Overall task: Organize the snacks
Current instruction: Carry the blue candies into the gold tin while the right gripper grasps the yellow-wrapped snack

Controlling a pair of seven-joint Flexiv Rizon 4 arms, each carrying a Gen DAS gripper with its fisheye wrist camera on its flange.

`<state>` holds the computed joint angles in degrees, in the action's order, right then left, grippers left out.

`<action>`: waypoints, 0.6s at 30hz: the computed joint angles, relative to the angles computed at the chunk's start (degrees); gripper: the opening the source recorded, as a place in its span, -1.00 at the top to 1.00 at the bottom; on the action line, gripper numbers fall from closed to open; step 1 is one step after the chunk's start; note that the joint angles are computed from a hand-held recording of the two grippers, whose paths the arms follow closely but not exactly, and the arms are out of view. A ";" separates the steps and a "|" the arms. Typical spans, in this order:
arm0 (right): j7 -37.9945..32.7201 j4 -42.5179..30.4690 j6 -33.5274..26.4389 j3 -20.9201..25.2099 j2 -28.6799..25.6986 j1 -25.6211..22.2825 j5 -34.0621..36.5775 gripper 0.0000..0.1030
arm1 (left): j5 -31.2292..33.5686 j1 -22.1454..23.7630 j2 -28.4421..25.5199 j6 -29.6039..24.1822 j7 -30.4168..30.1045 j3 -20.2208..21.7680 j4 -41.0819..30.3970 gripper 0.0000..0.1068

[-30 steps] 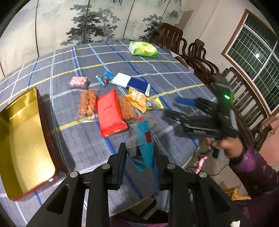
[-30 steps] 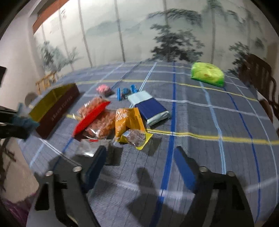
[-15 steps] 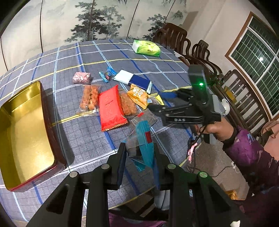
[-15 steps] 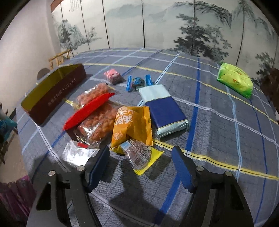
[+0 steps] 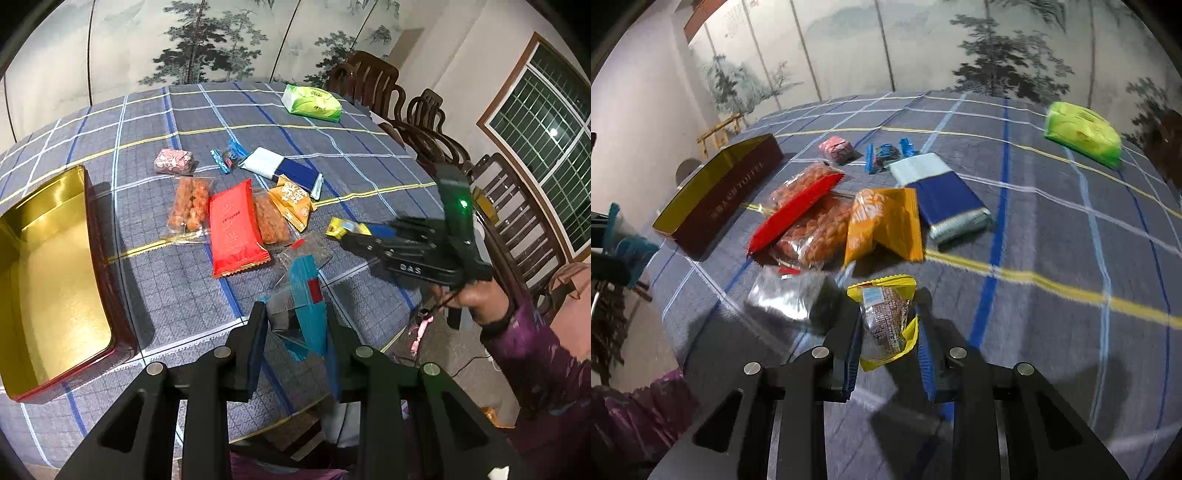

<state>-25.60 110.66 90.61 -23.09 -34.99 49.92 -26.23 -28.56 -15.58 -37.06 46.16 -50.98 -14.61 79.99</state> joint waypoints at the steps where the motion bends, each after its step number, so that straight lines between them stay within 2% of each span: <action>1: 0.80 0.71 0.39 -0.92 0.18 0.92 0.31 0.45 | -0.08 0.03 0.04 0.26 0.01 -0.02 0.11 0.53; 7: 3.91 5.28 4.01 -10.82 0.42 10.95 4.43 0.45 | -1.20 0.54 0.85 3.51 0.74 -0.45 1.56 0.53; 13: 3.26 7.48 5.50 -16.77 0.01 18.14 10.55 0.45 | -1.24 1.06 1.04 7.12 -0.30 0.22 1.75 0.53; 18: 2.47 8.42 5.80 -19.65 -0.30 21.91 15.82 0.45 | 0.76 1.23 0.80 10.40 -2.03 1.35 1.42 0.53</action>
